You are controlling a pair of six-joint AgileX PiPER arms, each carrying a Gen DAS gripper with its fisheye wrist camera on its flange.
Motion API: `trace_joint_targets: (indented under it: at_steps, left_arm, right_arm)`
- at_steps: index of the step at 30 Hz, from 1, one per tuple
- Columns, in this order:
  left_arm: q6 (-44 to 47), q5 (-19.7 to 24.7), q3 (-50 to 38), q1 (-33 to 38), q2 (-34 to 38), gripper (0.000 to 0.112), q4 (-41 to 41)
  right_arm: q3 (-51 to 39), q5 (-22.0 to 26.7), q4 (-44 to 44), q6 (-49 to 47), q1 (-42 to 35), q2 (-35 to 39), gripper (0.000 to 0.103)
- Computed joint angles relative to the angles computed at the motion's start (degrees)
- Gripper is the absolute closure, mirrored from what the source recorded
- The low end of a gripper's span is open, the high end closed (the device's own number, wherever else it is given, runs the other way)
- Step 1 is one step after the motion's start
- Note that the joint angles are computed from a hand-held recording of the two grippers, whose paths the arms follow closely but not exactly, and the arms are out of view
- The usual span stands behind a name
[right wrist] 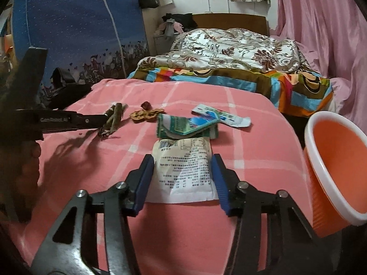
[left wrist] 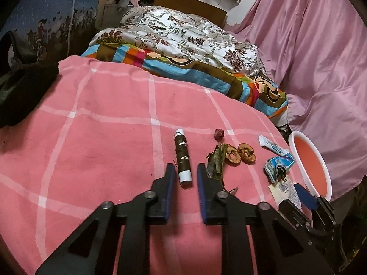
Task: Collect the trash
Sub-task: 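Grasp the small brown tube with the left tool while the right tool grasps the receipt, then carry the tube and receipt over the orange bucket with both tools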
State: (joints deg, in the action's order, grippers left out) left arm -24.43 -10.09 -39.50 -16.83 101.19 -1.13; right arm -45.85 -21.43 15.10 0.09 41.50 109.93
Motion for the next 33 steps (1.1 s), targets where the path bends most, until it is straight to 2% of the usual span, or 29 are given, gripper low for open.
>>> trace_joint_targets:
  at_steps: [1,4,8,9,12,14,18,25,30,33]
  left_arm:
    - [-1.9,0.2,-0.1,0.4,0.1,0.104,1.9]
    - [-3.5,0.0,0.7,0.6,-0.8,0.104,3.7]
    - [8.2,-0.7,2.5,-1.7,-2.4,0.105,-8.6]
    - [8.4,-1.2,3.5,-1.9,-3.2,0.105,-8.9]
    - [10.5,-4.6,7.2,-3.5,-6.0,0.104,-11.7]
    - [15.3,-6.9,9.6,-5.8,-8.0,0.104,-17.1]
    - [21.2,-13.7,13.7,-11.2,-10.9,0.104,-24.6]
    - [35.1,-27.2,15.5,-24.9,-13.6,0.104,-40.8]
    - [42.5,-36.4,13.8,-33.1,-13.7,0.104,-46.1]
    - [45.3,-39.7,11.6,-36.2,-12.7,0.104,-46.2]
  right_arm:
    - [0.0,0.0,-1.3,1.2,0.1,-0.1,0.048]
    - [0.2,-0.4,-6.3,5.5,0.5,-0.3,0.051]
    - [1.7,-2.6,-6.2,4.3,2.4,-1.4,0.052]
    - [2.3,-3.7,-6.2,4.2,2.7,-1.7,0.052]
    - [4.3,-6.7,-0.6,-1.5,4.6,-3.3,0.052]
    - [6.0,-9.6,-0.6,-1.6,4.9,-4.4,0.052]
    - [10.6,-17.7,-0.2,-1.4,5.4,-7.4,0.052]
    - [19.0,-34.5,7.8,-6.9,7.9,-13.2,0.052]
    - [24.3,-44.5,13.2,-9.7,8.5,-17.2,0.051]
    - [26.7,-47.3,15.2,-10.5,7.4,-20.2,0.051]
